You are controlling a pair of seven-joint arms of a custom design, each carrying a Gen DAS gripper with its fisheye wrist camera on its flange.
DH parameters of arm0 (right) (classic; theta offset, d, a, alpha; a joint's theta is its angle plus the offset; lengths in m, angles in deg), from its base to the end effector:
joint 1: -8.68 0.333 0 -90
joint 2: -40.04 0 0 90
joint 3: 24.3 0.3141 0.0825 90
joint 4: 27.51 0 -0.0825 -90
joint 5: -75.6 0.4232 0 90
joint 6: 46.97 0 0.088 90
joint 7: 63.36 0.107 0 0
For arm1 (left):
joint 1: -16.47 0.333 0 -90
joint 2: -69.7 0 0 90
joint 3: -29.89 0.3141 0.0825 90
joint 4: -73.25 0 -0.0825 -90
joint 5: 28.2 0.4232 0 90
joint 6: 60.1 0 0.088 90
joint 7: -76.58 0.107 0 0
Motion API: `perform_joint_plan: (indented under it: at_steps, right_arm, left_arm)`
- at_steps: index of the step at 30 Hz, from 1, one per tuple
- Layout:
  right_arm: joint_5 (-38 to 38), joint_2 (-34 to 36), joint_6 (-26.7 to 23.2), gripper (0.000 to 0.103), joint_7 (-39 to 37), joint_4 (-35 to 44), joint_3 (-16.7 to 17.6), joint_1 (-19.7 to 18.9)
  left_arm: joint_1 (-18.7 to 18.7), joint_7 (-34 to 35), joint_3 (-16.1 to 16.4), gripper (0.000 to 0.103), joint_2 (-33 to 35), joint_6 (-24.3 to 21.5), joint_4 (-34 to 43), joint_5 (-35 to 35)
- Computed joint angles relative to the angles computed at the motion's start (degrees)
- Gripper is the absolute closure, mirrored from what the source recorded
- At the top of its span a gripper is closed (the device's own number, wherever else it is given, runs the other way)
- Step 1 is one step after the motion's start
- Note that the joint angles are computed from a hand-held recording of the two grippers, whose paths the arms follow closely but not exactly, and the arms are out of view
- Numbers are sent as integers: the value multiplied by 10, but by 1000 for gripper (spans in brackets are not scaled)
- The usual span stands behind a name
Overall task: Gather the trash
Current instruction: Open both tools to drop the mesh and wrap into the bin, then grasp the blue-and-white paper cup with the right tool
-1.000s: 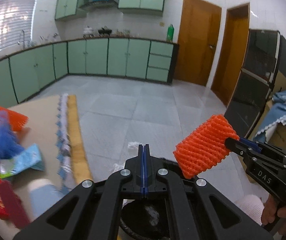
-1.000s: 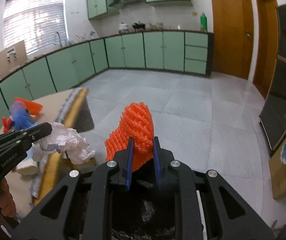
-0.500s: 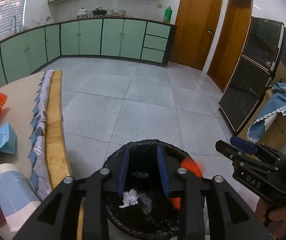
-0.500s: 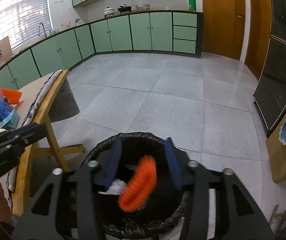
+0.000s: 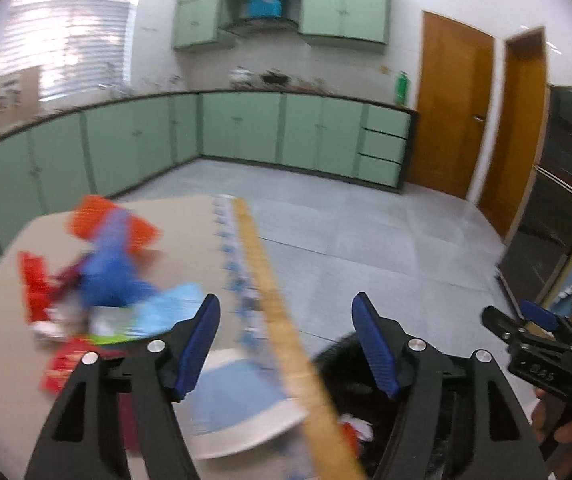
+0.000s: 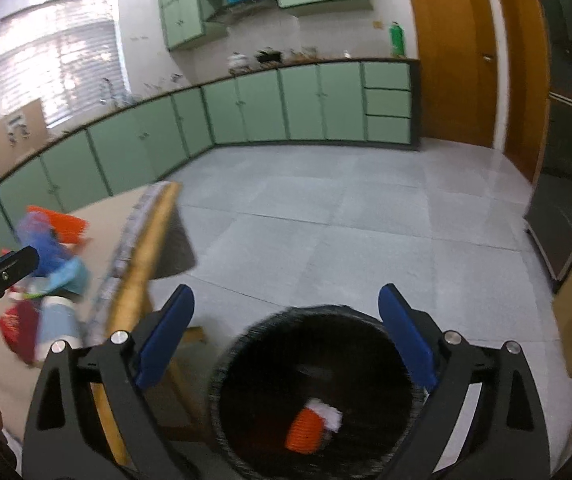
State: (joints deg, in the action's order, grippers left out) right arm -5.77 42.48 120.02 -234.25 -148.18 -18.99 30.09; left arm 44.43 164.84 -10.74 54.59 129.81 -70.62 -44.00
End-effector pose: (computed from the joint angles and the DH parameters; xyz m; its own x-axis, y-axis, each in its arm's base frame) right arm 0.5125 0.3258 0.4216 0.1036 -0.9855 -0.1343 -0.5749 0.0509 -0.8167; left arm 0.5121 -0.0969 0.4508 -0.0035 -0.9981 0.0610 -0.5257 -0.0501 -0.8492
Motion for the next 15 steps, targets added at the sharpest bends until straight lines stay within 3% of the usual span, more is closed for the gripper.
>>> perform_joint_plan:
  at_steps: [3,9,13,15]
  right_arm:
    - [-53,15,21,12,43,28,7,13]
    - [-131,56,50,8,104,89,17,44]
    - [-116,87,57,7,73,118,19,65]
    - [-118,105,59,6,69,134,17,78]
  left_arm:
    - [44,-15,-19,33,-57,8,-39,-19]
    - [93,-36,-26,33,-125,1,-90,-27]
    - [114,-56,-25,33,-148,-3,-118,-15]
    - [140,-69,-45,33,-155,-1,-124,-9]
